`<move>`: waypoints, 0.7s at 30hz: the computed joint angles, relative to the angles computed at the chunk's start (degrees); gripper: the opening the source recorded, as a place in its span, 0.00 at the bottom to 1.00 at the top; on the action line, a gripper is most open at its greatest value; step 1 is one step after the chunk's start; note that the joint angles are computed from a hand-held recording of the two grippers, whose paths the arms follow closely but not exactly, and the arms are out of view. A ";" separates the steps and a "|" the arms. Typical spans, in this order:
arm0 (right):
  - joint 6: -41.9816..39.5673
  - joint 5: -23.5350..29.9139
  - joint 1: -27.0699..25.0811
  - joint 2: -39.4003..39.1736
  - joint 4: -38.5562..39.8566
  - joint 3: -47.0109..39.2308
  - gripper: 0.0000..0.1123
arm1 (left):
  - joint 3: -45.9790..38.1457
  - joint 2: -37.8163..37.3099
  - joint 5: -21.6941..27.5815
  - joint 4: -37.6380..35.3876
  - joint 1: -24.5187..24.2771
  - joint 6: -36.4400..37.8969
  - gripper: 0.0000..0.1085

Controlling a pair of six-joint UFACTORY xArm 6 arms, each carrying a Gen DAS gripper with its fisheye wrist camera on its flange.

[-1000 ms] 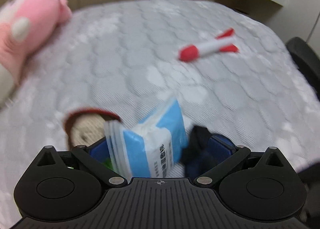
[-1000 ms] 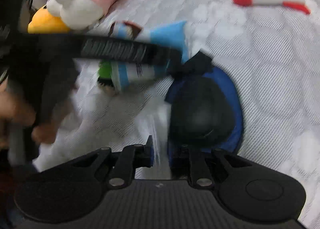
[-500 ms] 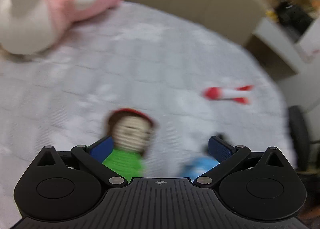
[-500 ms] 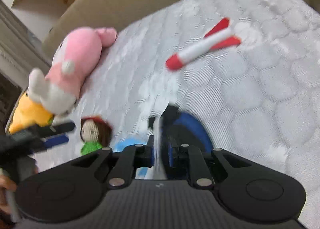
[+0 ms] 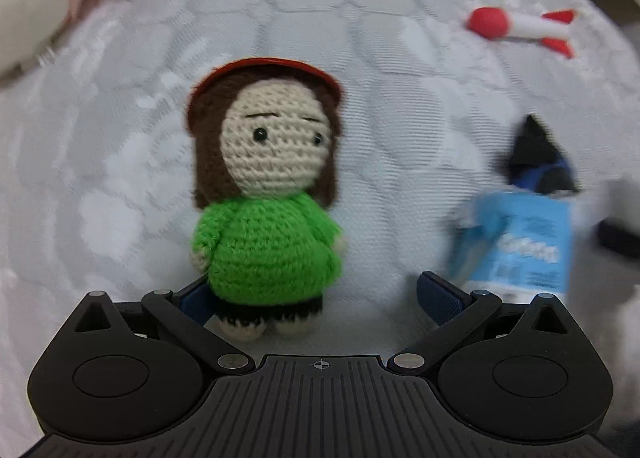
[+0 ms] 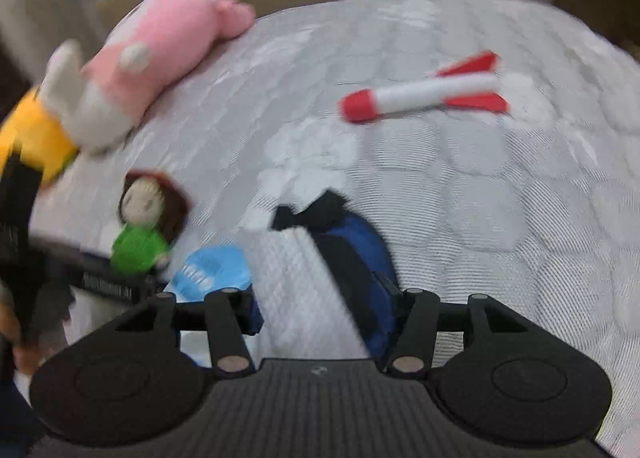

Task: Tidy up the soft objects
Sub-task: 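Lift the cloth in the right gripper off the knee pad toward the packet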

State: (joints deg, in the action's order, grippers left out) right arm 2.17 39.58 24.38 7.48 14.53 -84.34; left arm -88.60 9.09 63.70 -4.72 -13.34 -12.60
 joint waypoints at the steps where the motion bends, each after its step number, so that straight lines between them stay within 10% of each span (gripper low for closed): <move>1: -1.67 -0.26 0.77 -0.24 -0.68 0.20 0.49 | 0.50 -0.55 0.13 -0.91 0.09 0.01 0.95; 6: -1.90 -2.31 5.02 -0.45 -15.61 2.14 0.44 | 3.38 -4.47 -3.60 3.96 -0.65 -2.64 0.95; 9: -1.63 -5.19 5.93 -1.39 -21.96 4.18 0.09 | 6.35 -7.38 -10.05 2.16 -0.56 -0.42 0.95; 14: -0.20 -8.83 2.83 -3.08 -6.62 4.22 0.06 | 5.96 -7.47 -9.71 -11.86 -1.25 13.45 0.95; 21: -1.81 -16.40 -2.19 -4.10 19.16 5.28 0.07 | 2.19 -1.29 -6.87 0.88 -6.35 13.85 0.95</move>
